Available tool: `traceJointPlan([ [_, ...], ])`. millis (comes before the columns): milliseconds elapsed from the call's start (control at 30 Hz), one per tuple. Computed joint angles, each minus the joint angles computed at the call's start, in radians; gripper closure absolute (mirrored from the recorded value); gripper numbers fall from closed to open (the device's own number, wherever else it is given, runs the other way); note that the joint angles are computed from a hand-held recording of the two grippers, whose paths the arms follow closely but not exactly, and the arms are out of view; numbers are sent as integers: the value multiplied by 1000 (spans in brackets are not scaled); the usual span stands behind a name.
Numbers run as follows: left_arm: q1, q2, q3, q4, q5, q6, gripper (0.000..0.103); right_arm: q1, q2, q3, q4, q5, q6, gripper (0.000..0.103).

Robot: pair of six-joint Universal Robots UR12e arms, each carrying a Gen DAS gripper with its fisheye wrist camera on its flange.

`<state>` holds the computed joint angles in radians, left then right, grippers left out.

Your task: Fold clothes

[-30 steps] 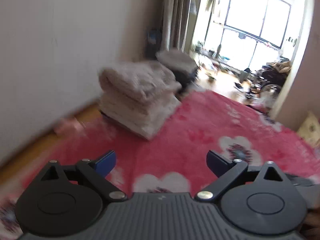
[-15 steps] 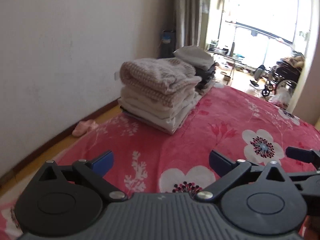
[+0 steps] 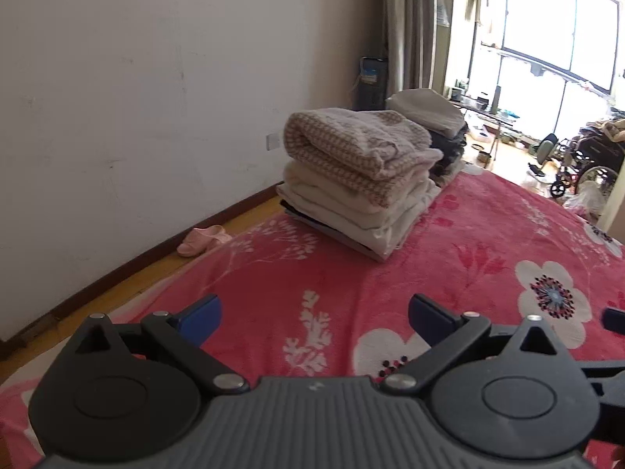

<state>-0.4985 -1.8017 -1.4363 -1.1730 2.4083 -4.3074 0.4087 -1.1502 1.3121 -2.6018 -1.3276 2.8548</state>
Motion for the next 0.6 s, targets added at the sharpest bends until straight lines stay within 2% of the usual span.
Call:
traceJointPlan([
  [100,1,1,5,-31,5,-24,1,6,4,3,-25,-66,32,1],
  [300,5,0,13,-56,-12,-32,1,0,-6,40,-124,-53,37,1],
  [433,1,-7,20,-77,15,-33,1,2,-10,37,-92,-48,36,1],
  [600,-6,-13,22,-65,43,-15,1,5,-5,27,-58,-58,45,1],
])
